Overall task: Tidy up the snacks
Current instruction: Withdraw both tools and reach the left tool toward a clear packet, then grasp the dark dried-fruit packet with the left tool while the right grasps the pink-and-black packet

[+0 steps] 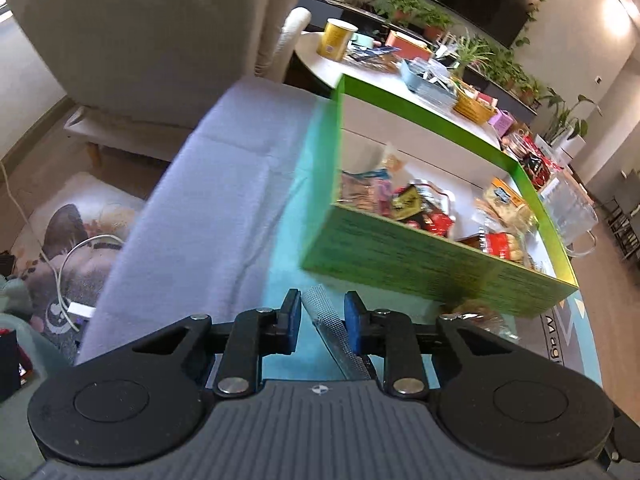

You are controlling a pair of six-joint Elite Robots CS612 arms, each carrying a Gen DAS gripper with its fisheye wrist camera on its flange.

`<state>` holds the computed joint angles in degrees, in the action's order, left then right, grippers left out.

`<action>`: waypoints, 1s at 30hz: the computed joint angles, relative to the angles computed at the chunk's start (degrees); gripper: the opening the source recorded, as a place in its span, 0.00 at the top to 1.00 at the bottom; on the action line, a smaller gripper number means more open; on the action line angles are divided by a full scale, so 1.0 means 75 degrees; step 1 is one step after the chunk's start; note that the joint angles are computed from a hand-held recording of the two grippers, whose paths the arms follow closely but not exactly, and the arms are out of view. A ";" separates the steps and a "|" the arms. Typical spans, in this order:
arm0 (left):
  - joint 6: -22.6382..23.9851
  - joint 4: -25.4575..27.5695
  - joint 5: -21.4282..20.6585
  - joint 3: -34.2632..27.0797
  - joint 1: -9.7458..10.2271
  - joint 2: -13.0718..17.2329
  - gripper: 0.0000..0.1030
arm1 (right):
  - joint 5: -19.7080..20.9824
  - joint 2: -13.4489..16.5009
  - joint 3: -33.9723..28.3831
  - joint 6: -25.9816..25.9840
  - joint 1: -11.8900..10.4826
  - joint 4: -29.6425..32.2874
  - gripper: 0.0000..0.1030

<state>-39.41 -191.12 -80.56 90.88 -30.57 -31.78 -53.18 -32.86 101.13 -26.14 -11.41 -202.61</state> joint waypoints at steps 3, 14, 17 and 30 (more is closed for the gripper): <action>-0.0097 0.0015 -0.0013 0.0086 0.0052 -0.0012 0.78 | 0.0229 -0.0039 0.0012 -0.0155 0.0119 0.0246 0.51; -0.0270 -0.0304 -0.0532 0.0282 0.0272 0.0007 0.77 | -0.0207 -0.0153 0.0308 -0.0638 0.0648 0.0387 0.51; -0.0146 -0.0329 -0.0649 0.0370 0.0322 -0.0030 0.76 | -0.0774 -0.0122 0.0267 -0.0936 0.0837 0.0542 0.51; 0.0669 -0.0209 -0.0828 0.0440 0.0260 -0.0050 0.76 | -0.1990 -0.0116 -0.0054 -0.0008 0.0538 0.0887 0.52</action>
